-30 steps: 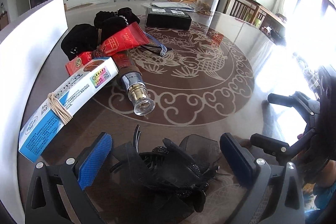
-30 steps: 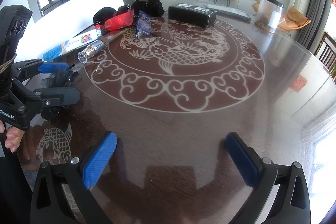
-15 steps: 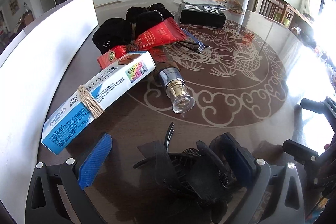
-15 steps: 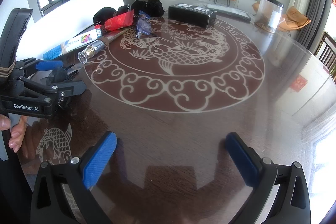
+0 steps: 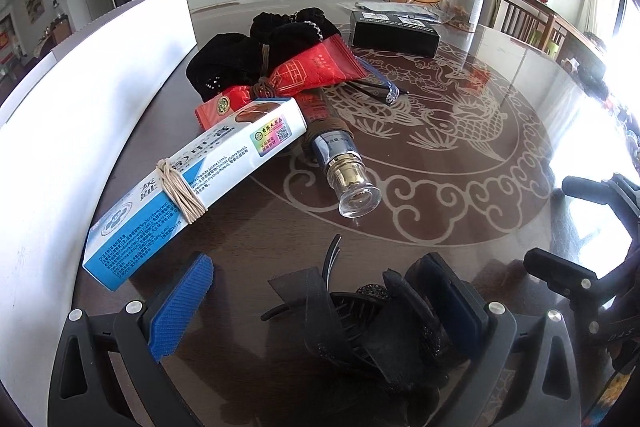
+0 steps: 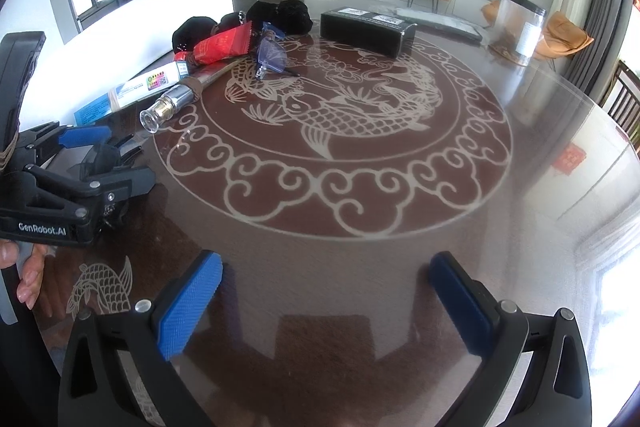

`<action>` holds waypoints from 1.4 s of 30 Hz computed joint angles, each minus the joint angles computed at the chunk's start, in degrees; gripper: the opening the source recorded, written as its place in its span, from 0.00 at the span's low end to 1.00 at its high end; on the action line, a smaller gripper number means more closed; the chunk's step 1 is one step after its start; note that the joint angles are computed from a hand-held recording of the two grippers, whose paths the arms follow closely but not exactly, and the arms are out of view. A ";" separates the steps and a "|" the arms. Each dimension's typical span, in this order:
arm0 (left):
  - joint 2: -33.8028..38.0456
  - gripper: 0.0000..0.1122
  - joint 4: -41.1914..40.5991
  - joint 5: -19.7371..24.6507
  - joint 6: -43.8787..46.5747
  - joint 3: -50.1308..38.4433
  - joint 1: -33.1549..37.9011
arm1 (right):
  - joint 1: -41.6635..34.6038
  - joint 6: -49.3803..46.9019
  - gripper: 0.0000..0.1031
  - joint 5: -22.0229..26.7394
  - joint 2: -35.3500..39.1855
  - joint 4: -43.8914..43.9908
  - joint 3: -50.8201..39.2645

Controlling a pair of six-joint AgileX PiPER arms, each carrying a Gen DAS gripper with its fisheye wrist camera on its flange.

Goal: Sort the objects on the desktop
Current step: 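Grasp the black mesh item with the left gripper while the right gripper grasps the clear safety glasses, then carry the black mesh item and the safety glasses into the white box with both grippers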

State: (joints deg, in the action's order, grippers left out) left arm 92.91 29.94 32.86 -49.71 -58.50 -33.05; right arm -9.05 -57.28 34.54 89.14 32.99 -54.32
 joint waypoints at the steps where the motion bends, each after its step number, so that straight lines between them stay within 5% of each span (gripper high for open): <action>1: -0.07 0.92 0.27 0.16 -0.61 0.08 0.08 | 1.54 0.80 1.00 0.28 2.14 -0.64 -2.56; 6: -0.11 0.92 0.79 0.34 -1.55 0.21 0.04 | 8.28 3.90 0.99 2.52 14.62 -2.36 -18.60; 12: -0.15 0.92 0.84 0.33 -1.70 0.23 0.12 | 13.76 7.98 0.85 6.77 25.79 -6.15 -36.18; 15: -0.16 0.92 0.88 0.32 -1.74 0.24 0.13 | 14.80 8.61 0.60 9.25 28.43 -5.76 -41.01; 17: -0.15 0.92 0.88 0.31 -1.75 0.24 0.13 | 15.19 9.01 0.30 8.51 28.10 -5.77 -40.67; 22: -0.13 0.92 0.87 0.30 -1.74 0.22 0.13 | 13.25 6.47 0.30 3.96 22.29 -2.90 -30.84; 28: -0.08 0.92 0.99 0.34 -1.82 0.17 0.15 | 5.00 8.25 0.30 -4.68 6.66 -1.17 -8.64; 33: -0.04 0.92 0.90 0.31 -1.68 0.13 0.23 | 0.89 10.56 0.33 -6.34 -1.06 -2.30 -0.12; 38: -0.05 0.92 1.10 0.35 -1.87 0.13 0.15 | 1.31 16.73 0.74 -6.04 1.50 -6.02 -2.98; 42: -0.01 0.92 1.13 0.28 -1.90 0.13 0.19 | 2.94 19.04 0.85 -6.84 2.11 -8.33 -2.73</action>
